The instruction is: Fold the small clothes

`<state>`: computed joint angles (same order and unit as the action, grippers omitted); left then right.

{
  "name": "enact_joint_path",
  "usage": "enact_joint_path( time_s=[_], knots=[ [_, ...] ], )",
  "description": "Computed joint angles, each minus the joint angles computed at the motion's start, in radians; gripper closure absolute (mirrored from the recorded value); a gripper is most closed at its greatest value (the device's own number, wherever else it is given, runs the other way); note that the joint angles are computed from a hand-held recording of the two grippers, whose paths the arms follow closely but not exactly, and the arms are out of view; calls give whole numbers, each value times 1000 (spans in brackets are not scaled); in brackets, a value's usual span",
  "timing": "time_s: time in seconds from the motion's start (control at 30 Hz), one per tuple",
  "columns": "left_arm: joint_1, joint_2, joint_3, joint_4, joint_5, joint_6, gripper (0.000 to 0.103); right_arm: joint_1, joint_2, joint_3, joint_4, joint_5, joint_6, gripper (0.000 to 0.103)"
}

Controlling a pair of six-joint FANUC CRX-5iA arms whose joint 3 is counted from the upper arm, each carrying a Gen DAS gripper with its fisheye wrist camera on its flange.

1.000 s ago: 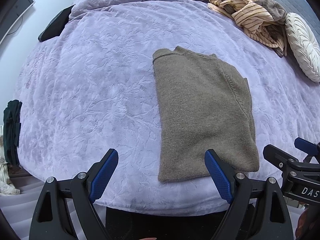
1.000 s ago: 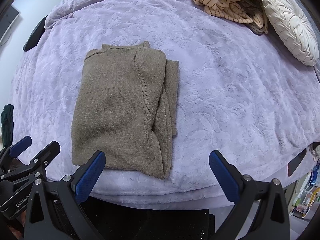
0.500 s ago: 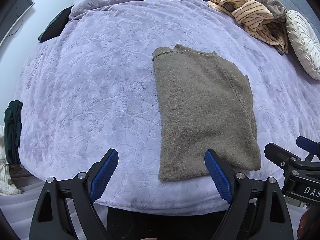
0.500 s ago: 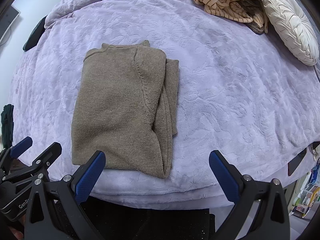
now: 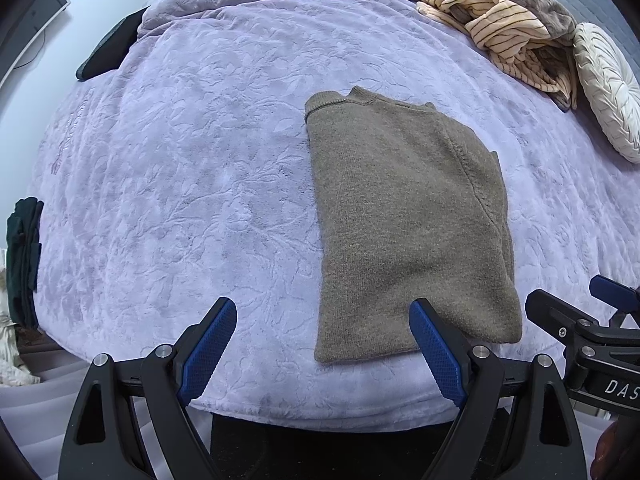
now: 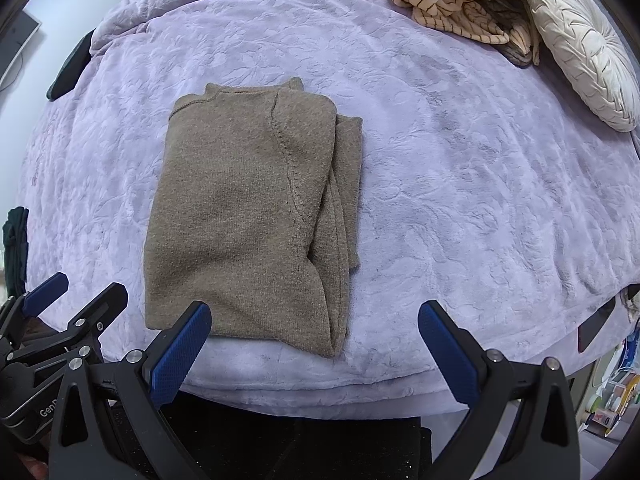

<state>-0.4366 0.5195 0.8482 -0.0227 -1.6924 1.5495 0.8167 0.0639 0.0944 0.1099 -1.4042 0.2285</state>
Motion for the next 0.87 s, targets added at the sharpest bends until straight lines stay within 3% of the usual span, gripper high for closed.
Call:
enact_joint_path(
  time_s=[0.6, 0.87],
  knots=[
    [-10, 33, 36, -10, -29, 13, 14, -21, 15, 9, -33, 10, 40, 0],
    [-14, 28, 23, -13, -5, -1, 14, -32, 18, 8, -46, 13, 56, 0]
  ],
)
